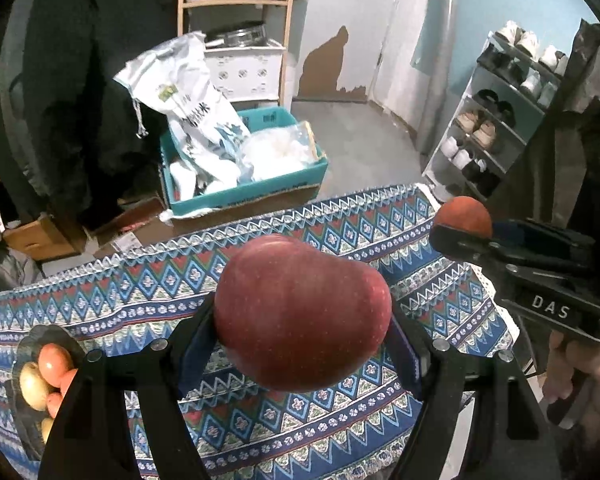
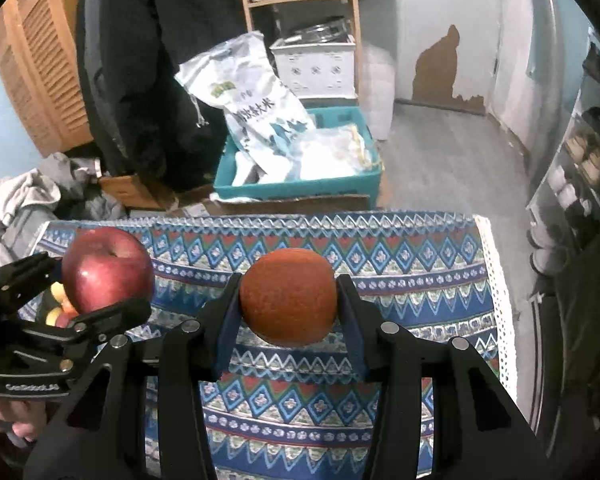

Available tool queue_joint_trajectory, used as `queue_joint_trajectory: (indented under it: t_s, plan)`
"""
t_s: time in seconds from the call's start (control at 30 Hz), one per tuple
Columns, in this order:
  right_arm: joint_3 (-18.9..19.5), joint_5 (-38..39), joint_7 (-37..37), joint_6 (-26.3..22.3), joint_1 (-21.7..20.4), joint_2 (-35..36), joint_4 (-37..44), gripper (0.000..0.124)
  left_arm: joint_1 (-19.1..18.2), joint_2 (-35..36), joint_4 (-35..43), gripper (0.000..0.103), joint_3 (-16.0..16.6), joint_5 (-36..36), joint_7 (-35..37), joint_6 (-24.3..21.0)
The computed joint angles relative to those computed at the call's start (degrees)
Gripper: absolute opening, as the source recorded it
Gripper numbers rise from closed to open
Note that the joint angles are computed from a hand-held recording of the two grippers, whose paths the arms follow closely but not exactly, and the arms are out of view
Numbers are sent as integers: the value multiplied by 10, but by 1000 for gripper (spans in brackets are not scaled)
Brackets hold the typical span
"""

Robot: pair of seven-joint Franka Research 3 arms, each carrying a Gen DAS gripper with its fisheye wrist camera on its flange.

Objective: Organize fruits
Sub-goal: 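Lift and carry the red apple and small orange toward the glass bowl with both tools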

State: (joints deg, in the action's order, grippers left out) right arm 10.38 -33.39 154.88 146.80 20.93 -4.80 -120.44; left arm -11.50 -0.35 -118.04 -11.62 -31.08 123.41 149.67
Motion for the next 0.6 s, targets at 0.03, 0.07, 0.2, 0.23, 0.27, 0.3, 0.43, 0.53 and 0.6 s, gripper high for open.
queue_joint_trajectory:
  t_s: [0.03,0.07,0.2,0.23,0.27,0.3,0.43,0.53,0.6]
  plan:
    - [1,-2,-1,0,1,1,6,45,2,-6,-3,78,2,-6,3,-1]
    - [2,-4,-1,-1,2,3,11,45,2,-11,-4,78,3,-9,5,-2]
    - [5,-14,-6,-2,11,13,34,45,3,-36,-17,78,15,-25,25,-2]
    - [5,-15,-8,-2,14,16,40,45,2,-41,-20,78,19,-26,28,-2]
    - [5,-17,-9,-3,16,18,44,45,1,-46,-23,78,22,-28,32,-1]
    - [5,-19,-11,-4,19,21,51,45,1,-53,-27,78,27,-35,38,-1]
    - [3,-26,-15,-4,31,30,70,45,-2,-77,-47,78,42,-42,52,17]
    - [1,-30,-14,-2,39,37,82,45,-7,-93,-56,78,56,-50,62,17]
    - [0,-34,-15,-4,45,44,95,45,-8,-99,-59,78,65,-57,63,10]
